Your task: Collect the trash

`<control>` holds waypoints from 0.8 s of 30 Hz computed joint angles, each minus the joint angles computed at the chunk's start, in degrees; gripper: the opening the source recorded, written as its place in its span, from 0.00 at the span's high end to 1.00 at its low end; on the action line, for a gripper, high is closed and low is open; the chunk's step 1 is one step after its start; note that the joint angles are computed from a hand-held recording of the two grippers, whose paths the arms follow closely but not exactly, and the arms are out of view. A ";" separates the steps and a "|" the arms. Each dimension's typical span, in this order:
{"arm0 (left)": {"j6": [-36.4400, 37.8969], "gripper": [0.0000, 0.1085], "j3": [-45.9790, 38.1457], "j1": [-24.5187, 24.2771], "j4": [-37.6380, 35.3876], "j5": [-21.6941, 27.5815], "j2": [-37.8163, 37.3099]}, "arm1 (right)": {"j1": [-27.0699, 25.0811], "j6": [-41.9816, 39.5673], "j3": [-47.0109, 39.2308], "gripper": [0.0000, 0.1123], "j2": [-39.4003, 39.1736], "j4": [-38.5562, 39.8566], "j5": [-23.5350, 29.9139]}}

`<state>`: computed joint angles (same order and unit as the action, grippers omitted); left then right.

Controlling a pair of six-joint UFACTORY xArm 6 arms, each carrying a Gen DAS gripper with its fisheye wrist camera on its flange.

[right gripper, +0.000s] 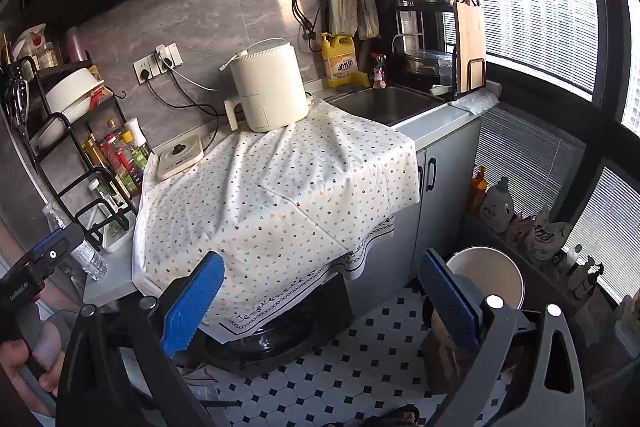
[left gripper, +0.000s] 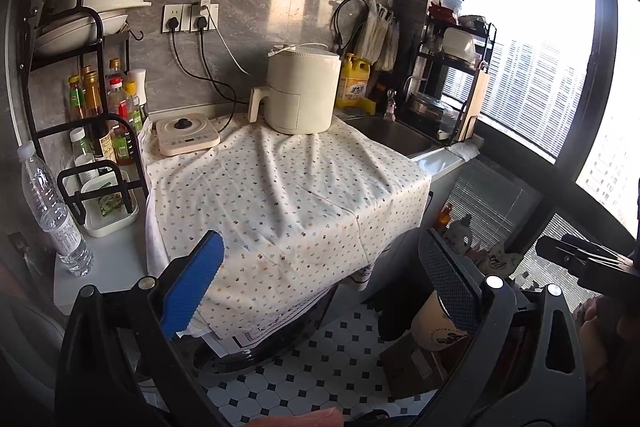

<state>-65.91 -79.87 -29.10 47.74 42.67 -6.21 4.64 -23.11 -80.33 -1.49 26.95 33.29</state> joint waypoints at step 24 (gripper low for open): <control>-0.99 0.11 -0.15 -1.11 0.73 0.77 0.03 | 0.52 1.49 0.62 0.15 -1.02 -1.16 0.06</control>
<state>-66.90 -80.03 -30.21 48.47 43.44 -6.17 5.15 -21.62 -79.71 -2.51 25.79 33.35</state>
